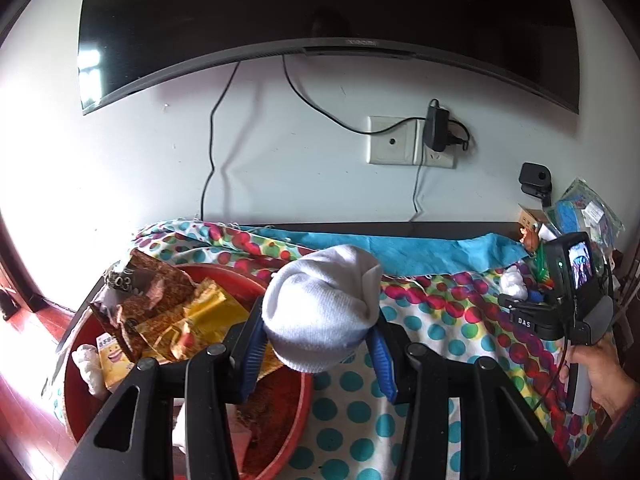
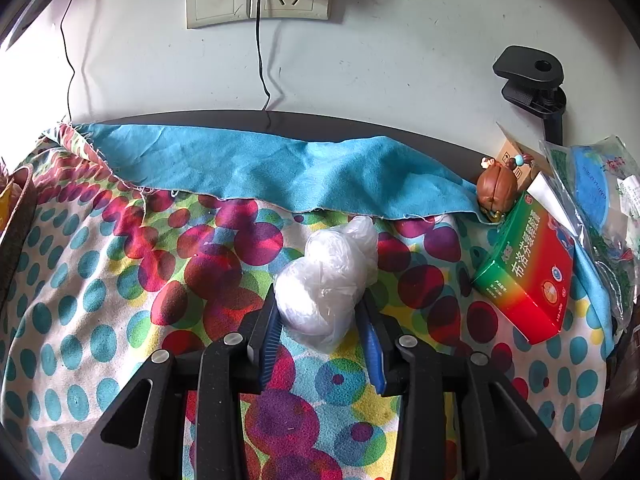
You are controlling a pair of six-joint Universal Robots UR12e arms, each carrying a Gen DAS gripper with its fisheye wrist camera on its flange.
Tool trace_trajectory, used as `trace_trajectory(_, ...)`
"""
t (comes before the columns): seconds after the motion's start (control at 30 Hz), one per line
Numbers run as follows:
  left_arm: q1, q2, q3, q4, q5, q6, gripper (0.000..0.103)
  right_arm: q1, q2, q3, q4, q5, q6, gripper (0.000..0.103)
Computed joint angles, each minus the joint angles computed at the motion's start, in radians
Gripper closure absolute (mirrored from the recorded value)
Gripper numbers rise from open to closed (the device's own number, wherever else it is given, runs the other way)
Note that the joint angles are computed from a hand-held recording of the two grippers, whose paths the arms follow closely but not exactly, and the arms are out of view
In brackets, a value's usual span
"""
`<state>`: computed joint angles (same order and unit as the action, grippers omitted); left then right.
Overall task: Organize objects
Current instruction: 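Carry the white sock into the red tray with the left gripper and release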
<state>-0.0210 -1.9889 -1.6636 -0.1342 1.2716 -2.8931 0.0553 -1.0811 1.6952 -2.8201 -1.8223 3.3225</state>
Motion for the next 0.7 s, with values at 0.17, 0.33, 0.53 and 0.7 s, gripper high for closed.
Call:
trace_trajectory(0.17, 0.010, -0.007, 0.014, -0.005, 0.028, -0.025, 0.056, 0.000, 0.000, 0.000, 0.000, 0.003, 0.003, 0.069)
trace_trajectory(0.33, 0.019, -0.020, 0.032, -0.021, 0.058, -0.046, 0.056, -0.001, 0.000, -0.001, 0.001, 0.014, 0.011, 0.069)
trace_trajectory(0.53, 0.029, -0.033, 0.049, -0.037, 0.090, -0.056, 0.056, -0.001, 0.000, -0.001, 0.001, 0.013, 0.010, 0.068)
trace_trajectory(0.7, 0.039, -0.041, 0.063, -0.055, 0.107, -0.050, 0.056, -0.002, 0.000, 0.000, 0.000, 0.013, 0.008, 0.068)
